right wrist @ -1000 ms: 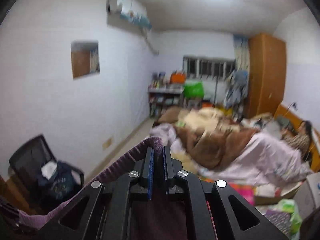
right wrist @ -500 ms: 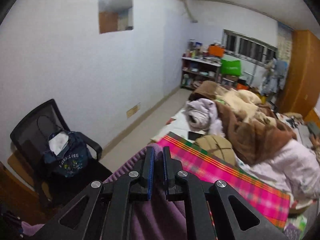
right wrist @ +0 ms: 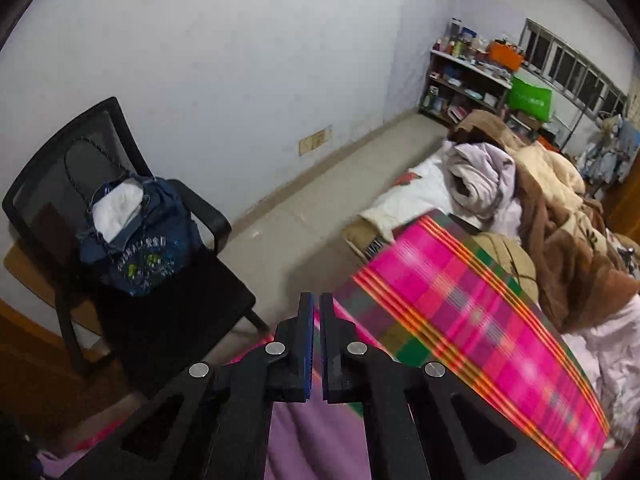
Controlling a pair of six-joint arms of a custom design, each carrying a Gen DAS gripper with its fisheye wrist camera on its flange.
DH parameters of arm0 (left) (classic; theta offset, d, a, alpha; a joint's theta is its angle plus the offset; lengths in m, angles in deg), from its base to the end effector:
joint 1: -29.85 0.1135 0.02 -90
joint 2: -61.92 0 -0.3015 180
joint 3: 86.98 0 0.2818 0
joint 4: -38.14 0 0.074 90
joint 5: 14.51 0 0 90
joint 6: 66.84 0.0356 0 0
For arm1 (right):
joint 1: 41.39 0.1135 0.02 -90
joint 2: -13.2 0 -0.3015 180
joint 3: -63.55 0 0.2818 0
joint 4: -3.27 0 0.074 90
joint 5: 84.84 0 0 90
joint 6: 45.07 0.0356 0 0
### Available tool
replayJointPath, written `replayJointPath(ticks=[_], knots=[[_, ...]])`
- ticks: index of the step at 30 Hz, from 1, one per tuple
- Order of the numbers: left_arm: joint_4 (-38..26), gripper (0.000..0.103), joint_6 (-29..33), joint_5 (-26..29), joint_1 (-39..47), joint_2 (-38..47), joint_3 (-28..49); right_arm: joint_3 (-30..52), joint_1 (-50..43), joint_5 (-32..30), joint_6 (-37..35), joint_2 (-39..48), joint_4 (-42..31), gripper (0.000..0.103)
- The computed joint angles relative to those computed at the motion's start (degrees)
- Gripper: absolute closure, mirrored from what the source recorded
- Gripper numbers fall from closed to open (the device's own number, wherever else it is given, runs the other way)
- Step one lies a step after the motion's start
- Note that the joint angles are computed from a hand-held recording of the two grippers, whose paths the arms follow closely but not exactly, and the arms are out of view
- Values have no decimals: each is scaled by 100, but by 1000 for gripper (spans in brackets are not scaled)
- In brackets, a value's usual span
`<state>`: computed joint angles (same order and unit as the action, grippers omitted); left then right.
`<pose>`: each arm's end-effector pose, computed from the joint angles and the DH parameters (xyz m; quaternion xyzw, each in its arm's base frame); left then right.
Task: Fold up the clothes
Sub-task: 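Lay the hanging garment flat across the sheet with both grippers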
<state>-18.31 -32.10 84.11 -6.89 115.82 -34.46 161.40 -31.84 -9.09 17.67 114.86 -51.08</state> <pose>0.1428 -0.1133 0.2579 -0.1336 0.9490 -0.2489 0.1400 0.4121 0.0782 0.2979 -0.3336 0.8947 0.0760 0.2873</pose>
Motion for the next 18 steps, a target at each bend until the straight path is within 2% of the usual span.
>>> replayJointPath(ticks=[2, 5, 8, 12, 18], knots=[[59, 98, 152, 82, 150, 18, -132, 183, 163, 107, 22, 210, 37, 100], [314, 98, 288, 412, 373, 296, -526, 325, 148, 3, -175, 560, -369, 100], [458, 98, 179, 627, 374, 377, -967, 205, 71, -27, -741, 810, -805, 90], [430, 97, -224, 843, 241, 103, -1332, 34, -8, 54, -1407, 1132, -1207, 72], [516, 97, -386, 942, 145, 57, -1483, 48, 9, 41, -1669, 1640, -1481, 68]])
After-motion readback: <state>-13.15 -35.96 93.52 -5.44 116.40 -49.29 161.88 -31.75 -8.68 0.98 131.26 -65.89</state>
